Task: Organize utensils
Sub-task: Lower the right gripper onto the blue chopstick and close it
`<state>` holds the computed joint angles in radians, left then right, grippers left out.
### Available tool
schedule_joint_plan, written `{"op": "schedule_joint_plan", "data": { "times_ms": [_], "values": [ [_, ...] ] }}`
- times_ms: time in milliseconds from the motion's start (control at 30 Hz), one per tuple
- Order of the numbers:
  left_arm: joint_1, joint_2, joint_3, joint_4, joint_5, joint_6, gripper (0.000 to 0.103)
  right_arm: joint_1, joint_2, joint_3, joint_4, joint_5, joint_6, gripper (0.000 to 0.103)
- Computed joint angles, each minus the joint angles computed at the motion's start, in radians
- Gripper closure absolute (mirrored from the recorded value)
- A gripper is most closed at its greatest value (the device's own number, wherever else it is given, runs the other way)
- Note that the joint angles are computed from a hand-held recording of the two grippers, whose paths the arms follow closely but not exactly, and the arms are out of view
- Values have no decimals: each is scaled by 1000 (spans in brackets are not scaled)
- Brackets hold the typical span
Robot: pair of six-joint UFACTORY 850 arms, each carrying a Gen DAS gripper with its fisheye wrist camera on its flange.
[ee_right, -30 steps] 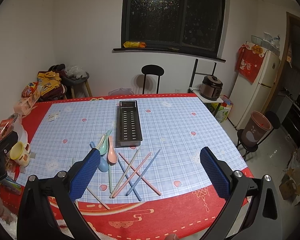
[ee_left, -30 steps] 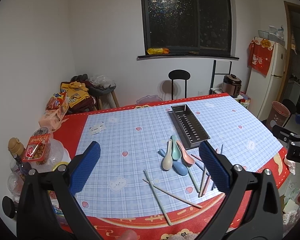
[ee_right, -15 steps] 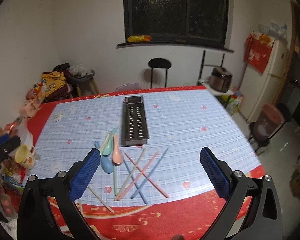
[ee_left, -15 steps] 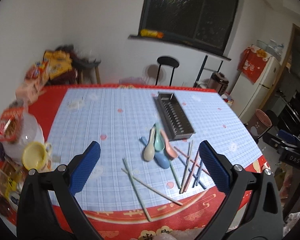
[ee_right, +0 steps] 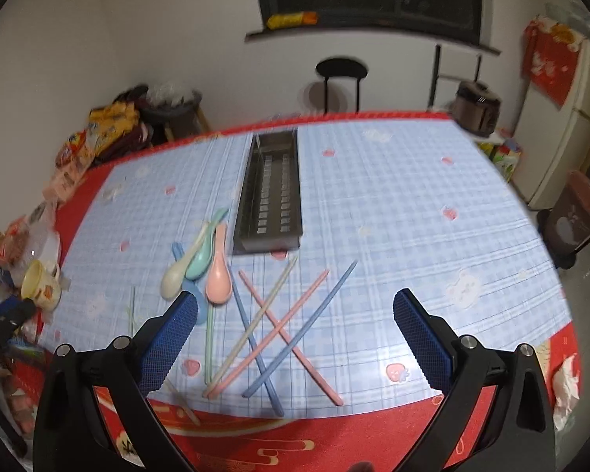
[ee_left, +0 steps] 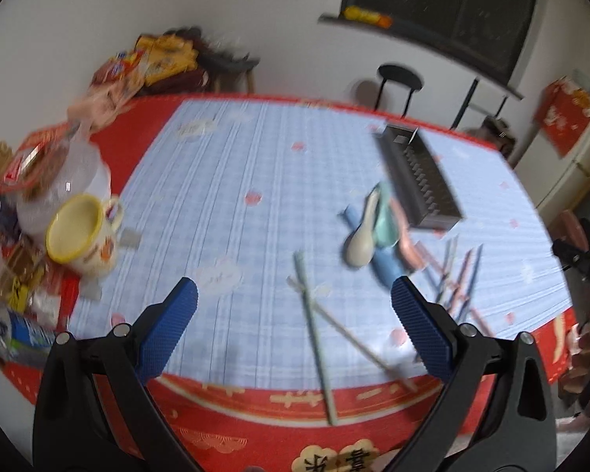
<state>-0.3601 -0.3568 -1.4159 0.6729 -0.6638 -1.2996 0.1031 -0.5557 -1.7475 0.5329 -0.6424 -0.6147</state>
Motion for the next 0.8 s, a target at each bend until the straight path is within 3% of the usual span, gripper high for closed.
{"op": "schedule_joint_plan", "data": {
  "times_ms": [167,233,633,700,767,800],
  "values": [
    [-8,-35,26,-37,-2,-4,6,12,-43,-17,-108,13,40,5],
    [-15,-62,11,-41,-37,-16,6,9,-59,-21,-137,7,50,5],
    [-34,-170,-42,-88,-127,14,7,-51,-145,-65,23,-169,-50,7],
    [-31,-178,-46,-108,-129,25,13,-58,-149,-65,38,-183,-62,14],
    [-23,-182,-45,-147,-114,37,35,-60,-157,-73,37,-205,-61,18],
    [-17,-185,-46,-172,-104,49,37,-59,-163,-78,34,-218,-64,21]
  ]
}}
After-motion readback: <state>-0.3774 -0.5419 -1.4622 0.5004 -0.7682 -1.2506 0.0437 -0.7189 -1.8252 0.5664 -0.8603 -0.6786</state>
